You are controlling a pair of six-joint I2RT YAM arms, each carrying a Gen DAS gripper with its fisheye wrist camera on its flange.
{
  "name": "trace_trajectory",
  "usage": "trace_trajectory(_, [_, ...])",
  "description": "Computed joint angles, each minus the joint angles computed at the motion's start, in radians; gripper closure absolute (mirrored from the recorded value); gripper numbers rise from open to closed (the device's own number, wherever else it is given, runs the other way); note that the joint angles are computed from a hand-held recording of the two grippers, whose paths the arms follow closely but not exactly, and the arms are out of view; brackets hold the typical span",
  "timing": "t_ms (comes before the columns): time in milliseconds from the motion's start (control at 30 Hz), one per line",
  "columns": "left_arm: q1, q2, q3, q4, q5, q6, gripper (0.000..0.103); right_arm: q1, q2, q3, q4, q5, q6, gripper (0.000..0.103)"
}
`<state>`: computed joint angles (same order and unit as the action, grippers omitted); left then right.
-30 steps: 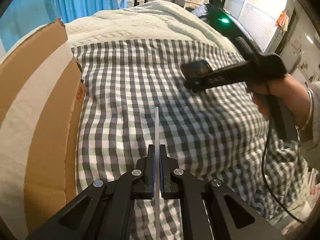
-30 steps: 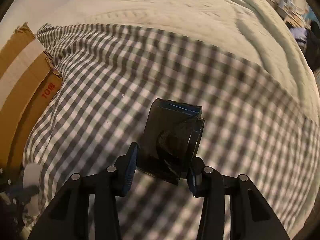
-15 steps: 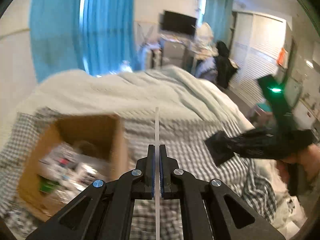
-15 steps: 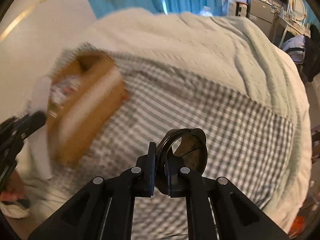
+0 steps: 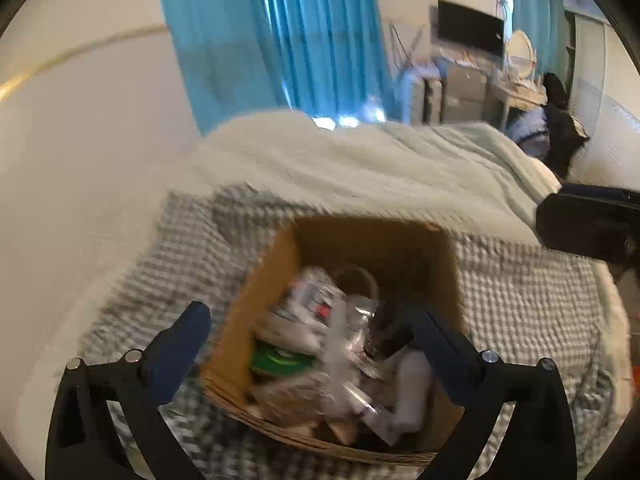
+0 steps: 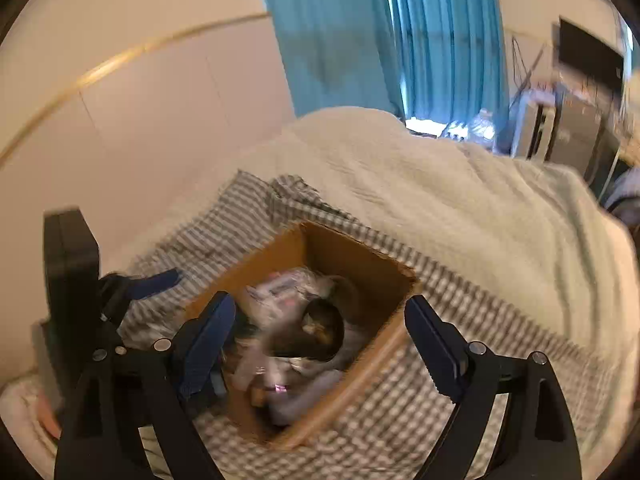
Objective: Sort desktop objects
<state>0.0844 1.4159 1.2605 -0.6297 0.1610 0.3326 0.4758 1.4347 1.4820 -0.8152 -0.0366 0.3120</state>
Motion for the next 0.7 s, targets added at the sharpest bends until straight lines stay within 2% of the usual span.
trace_trajectory(67, [0.008,-0.013,0.006,-0.034,-0.005,0.029,0.0,-0.019,-0.031,-0.003,-0.027,0.003,0.031,0.015])
trace_trajectory(133, [-0.014,-0.052,-0.009,-0.053,-0.051,0.012,0.0,-0.041,-0.093,-0.042,-0.047,0.031,0.053,0.015])
trace_trajectory(267, [-0.077,-0.142,-0.086,-0.073,-0.103,-0.048,0.0,-0.039,-0.239,-0.152,-0.16,0.183,0.118,0.005])
trace_trajectory(333, [-0.123,-0.18,-0.13,-0.08,-0.13,-0.103,0.0,-0.077,-0.282,-0.178,-0.268,0.155,0.132,0.004])
trace_trajectory(400, [-0.165,-0.212,-0.165,-0.093,-0.116,-0.142,0.0,-0.113,-0.342,-0.229,-0.334,0.134,0.135,0.004])
trace_trajectory(433, [-0.185,-0.216,-0.173,-0.1,-0.121,-0.133,0.0,-0.105,-0.362,-0.25,-0.346,0.162,0.144,0.002])
trace_trajectory(500, [-0.238,-0.242,-0.192,-0.094,-0.199,-0.182,0.0,-0.103,-0.381,-0.278,-0.373,0.2,0.141,0.0])
trace_trajectory(600, [-0.251,-0.261,-0.188,-0.119,-0.172,-0.203,0.0,-0.049,-0.409,-0.299,-0.391,0.235,0.129,0.0])
trace_trajectory(700, [-0.262,-0.304,-0.207,-0.106,-0.203,-0.206,0.0,-0.017,-0.426,-0.305,-0.374,0.275,0.091,0.0])
